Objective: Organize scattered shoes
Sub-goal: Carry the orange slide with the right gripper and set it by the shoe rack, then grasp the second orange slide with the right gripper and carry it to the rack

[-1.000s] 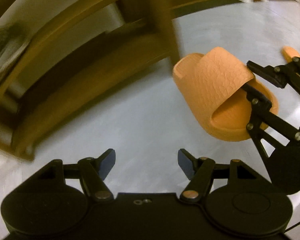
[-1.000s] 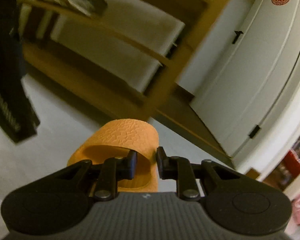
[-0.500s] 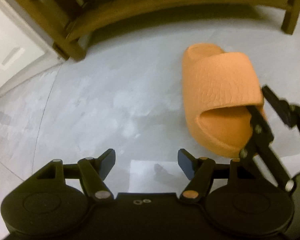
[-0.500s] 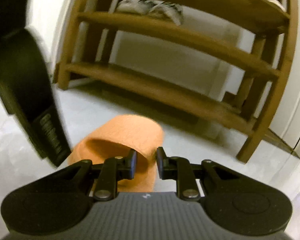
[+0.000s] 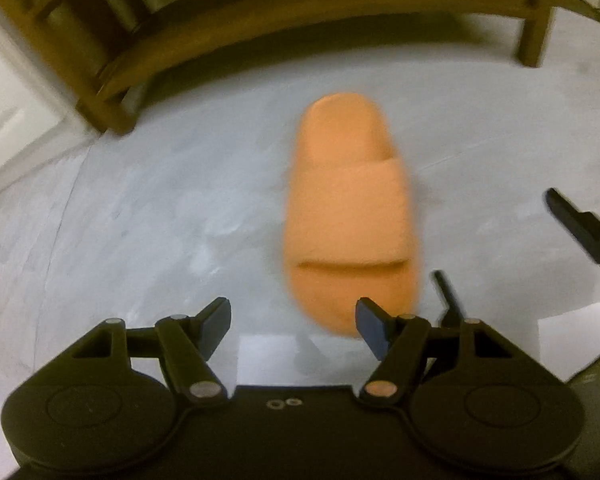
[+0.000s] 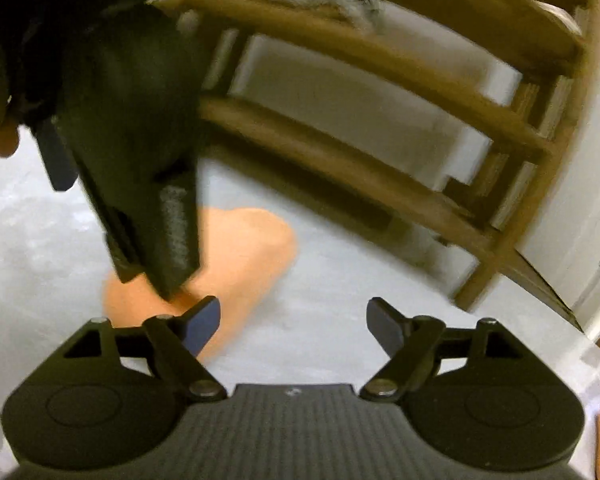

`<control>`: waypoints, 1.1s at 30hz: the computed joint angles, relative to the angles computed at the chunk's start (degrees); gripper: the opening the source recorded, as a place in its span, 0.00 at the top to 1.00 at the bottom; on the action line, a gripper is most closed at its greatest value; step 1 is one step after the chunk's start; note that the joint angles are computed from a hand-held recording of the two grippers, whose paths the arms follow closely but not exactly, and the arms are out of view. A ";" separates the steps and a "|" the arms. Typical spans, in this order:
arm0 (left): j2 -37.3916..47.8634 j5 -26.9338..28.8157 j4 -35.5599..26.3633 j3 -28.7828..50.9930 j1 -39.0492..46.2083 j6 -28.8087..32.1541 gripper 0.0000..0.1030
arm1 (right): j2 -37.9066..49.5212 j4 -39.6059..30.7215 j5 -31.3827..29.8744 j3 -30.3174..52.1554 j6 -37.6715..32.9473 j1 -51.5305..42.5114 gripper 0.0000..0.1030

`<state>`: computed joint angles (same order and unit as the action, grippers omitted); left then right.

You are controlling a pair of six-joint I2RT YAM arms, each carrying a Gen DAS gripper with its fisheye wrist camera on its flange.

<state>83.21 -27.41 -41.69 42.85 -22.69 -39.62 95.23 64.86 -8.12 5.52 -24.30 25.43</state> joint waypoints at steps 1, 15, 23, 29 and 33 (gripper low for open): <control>2.06 -0.18 0.03 2.52 -2.25 -0.12 0.33 | -1.94 -2.17 -4.24 -0.07 -1.59 -6.30 0.20; 40.34 -0.32 4.43 44.49 -21.67 5.81 0.33 | 9.76 -7.76 -23.91 15.76 -3.49 -58.68 0.16; 56.79 -0.17 -2.06 68.44 -24.30 4.69 0.33 | 20.91 -20.62 -20.45 37.41 0.45 -60.89 0.16; 67.63 0.59 -10.45 86.93 -23.63 4.08 0.33 | 29.65 -31.51 -10.13 53.83 8.91 -54.70 0.16; 70.73 1.96 -14.24 93.48 -22.71 0.74 0.33 | 35.44 -37.55 -3.23 63.34 17.20 -52.05 0.17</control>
<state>153.93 -25.45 -55.92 136.34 -45.40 -38.89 130.67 27.31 -11.34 68.86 -7.10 -26.62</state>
